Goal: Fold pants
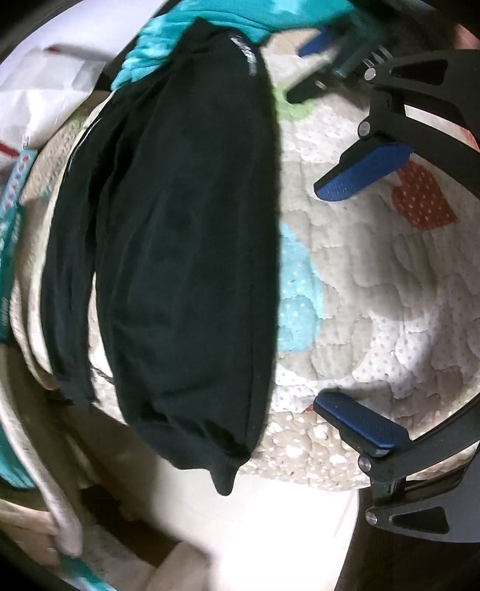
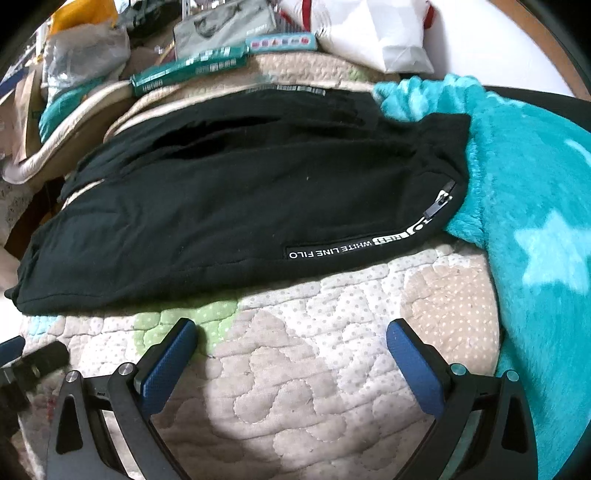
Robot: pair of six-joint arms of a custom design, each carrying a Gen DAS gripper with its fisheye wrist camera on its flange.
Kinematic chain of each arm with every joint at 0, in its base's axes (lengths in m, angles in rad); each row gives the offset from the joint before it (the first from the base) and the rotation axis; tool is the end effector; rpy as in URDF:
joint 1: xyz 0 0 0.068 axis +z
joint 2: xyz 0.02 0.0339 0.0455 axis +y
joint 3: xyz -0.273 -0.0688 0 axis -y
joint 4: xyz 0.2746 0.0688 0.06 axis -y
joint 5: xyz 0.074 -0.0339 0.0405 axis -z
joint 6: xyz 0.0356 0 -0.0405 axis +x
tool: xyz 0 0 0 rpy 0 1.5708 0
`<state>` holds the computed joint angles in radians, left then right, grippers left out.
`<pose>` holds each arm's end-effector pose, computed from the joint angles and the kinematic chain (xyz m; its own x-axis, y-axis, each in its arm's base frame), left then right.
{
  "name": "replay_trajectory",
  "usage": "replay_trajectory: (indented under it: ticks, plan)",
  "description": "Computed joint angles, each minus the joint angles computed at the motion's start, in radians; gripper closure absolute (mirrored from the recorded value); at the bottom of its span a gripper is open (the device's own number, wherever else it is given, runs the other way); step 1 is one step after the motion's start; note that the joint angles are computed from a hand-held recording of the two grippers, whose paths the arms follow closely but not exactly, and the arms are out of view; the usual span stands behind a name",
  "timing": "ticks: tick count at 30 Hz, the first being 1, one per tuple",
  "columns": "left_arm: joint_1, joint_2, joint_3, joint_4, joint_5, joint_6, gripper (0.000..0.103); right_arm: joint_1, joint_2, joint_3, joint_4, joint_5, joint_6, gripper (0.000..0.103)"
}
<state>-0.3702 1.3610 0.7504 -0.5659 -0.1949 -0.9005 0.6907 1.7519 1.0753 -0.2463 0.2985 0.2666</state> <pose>0.2490 -0.0892 0.1717 -0.7585 -0.5303 -0.3788 -0.4971 0.8467 -0.1900 0.3042 0.2379 0.1707 -0.7173 -0.2662 -0.6440 -0.2935 0.9536 -0.0672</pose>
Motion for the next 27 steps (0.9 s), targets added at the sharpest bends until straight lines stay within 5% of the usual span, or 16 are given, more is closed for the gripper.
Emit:
replay_trajectory:
  ticks: [2, 16, 22, 27]
  plan:
    - [0.055, -0.083, -0.034, 0.045, 0.061, -0.013, 0.0, 0.021, -0.004, -0.027, 0.041, 0.045, 0.023, 0.0]
    - [0.009, -0.356, 0.173, -0.069, -0.272, -0.031, 0.0, 0.021, -0.011, -0.024, 0.029, 0.043, 0.035, 0.0]
    - [0.075, -0.375, 0.229, -0.03, -0.197, 0.035, 0.0, 0.022, -0.012, -0.025, 0.029, 0.044, 0.035, 0.0]
    - [0.124, -0.391, 0.224, 0.022, 0.013, 0.09, 0.0, 0.021, -0.012, -0.025, 0.028, 0.044, 0.035, 0.0]
